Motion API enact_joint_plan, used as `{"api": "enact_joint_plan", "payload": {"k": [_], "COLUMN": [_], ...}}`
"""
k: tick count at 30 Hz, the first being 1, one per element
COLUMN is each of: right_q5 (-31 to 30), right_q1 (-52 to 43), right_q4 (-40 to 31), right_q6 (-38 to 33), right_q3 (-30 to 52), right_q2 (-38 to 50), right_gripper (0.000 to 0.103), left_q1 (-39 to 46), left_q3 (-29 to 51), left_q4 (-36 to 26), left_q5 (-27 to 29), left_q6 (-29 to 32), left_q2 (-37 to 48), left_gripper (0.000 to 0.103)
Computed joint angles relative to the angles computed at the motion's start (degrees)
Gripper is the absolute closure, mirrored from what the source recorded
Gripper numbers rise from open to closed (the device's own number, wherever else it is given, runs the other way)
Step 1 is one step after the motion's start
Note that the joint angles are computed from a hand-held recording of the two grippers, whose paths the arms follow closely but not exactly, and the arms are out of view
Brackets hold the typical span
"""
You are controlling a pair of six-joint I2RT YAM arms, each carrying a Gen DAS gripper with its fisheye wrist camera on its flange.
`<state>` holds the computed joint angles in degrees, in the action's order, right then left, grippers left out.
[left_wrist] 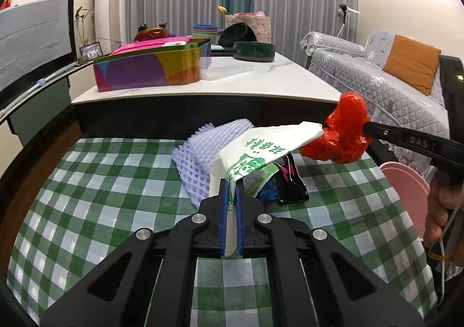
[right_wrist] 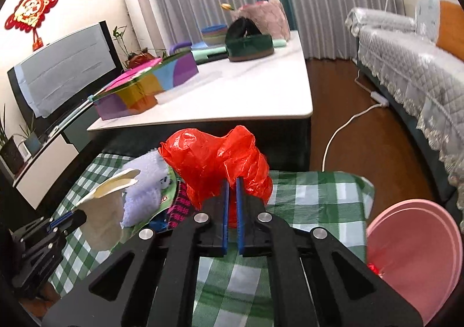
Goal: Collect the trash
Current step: 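Grasp the white printed bag with the left gripper while the right gripper grasps the red bag, then lift the white bag with the left gripper while the right gripper lifts the red bag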
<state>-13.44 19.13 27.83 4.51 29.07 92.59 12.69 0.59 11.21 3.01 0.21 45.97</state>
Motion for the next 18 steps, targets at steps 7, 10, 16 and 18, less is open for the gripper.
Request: {"api": "enact_joint_plan", "payload": {"k": [7, 10, 16, 18], "right_q5": [2.83, 4.41, 4.86, 4.53], "right_q1": [1.44, 2.12, 1.03, 0.29], "right_q4": [-5.52, -9.33, -19.47, -22.05], "right_q6": [-1.56, -2.61, -3.89, -4.48], "right_q3": [-4.46, -5.64, -6.80, -7.11], "right_q2": [-12.08, -17.49, -29.91, -33.52], "right_gripper": [0.098, 0.098, 0.098, 0.098], "left_q1": [1.86, 1.92, 1.18, 1.12], "left_q3": [1.05, 1.68, 2.68, 2.99], "left_q4": [-17.10, -22.50, -29.52, -31.05], "left_q5": [2.67, 3.39, 4.25, 4.53], "left_q6": [0.21, 0.03, -0.34, -0.51], "left_q2": [-17.72, -22.86, -29.77, -31.22], "left_gripper": [0.098, 0.098, 0.098, 0.098]}}
